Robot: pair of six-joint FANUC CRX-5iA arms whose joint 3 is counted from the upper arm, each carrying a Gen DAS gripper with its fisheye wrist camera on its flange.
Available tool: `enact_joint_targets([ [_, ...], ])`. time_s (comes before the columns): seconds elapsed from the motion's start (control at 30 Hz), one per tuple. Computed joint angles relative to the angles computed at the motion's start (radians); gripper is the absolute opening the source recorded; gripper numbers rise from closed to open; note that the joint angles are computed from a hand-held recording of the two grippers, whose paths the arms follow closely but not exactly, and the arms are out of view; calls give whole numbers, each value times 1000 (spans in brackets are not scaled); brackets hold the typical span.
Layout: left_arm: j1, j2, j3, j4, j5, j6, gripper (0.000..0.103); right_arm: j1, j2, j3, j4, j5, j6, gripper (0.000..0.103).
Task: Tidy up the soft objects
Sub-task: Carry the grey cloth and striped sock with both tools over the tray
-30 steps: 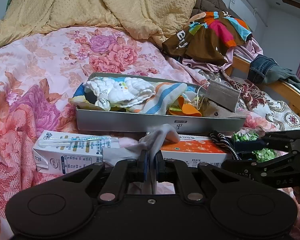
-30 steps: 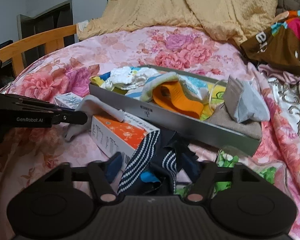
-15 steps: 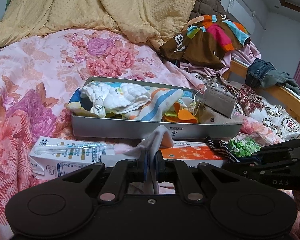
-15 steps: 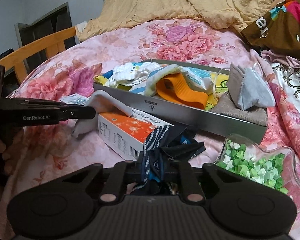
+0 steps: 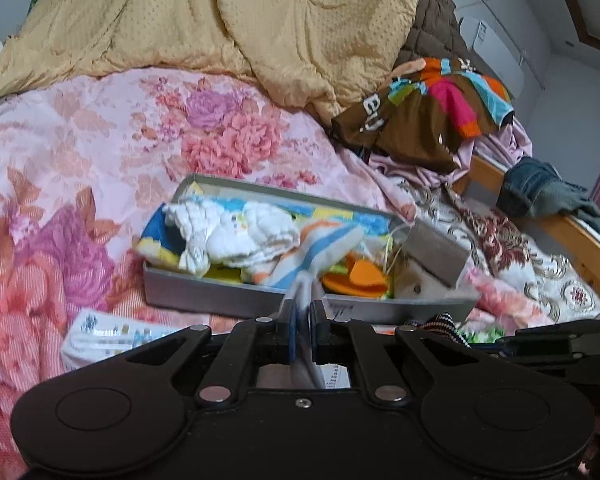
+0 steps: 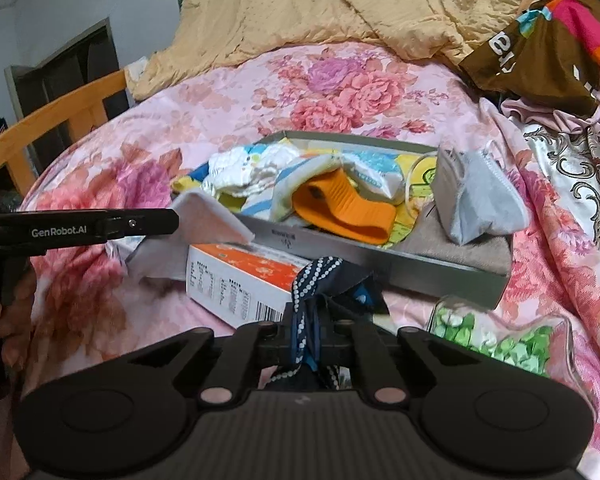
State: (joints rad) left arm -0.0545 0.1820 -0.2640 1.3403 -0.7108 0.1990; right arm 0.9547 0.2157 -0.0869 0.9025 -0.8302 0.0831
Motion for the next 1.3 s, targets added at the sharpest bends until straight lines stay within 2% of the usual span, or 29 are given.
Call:
enact_joint_targets([
  [0.23,-20,14,32,13,22,13,5,-23,5,11,57,21,-24,5],
  [0.5,24,24,40,-87,-43,70,6,-43,30,45,74,52,1,5],
  [0.6,38,42,61,-128,-85,101,17,-47,35,45,71,66,-1,5],
  [0.67,40,54,74,-133,-103,106,20,-49,37,46,68,72,-2,5],
  [0.8,31,79,109,-167,-110,116,34,-50,41,52,56,76,16,5],
  [0.97,25,115,165,-222,-114,192,40,-55,46,58,47,81,25,5],
  [1.0,25,122,176,-234,-113,207,38,-57,46,59,47,83,25,5],
  [1.03,25,129,191,-258,-114,230,33,-58,47,59,48,85,25,5],
  [1.07,26,139,215,-300,-122,263,25,-59,47,58,49,87,23,5],
  [1.1,26,146,237,-335,-129,287,11,-61,48,59,50,90,21,5],
  [1.3,26,154,254,-361,-129,313,4,-68,48,54,60,107,9,5],
])
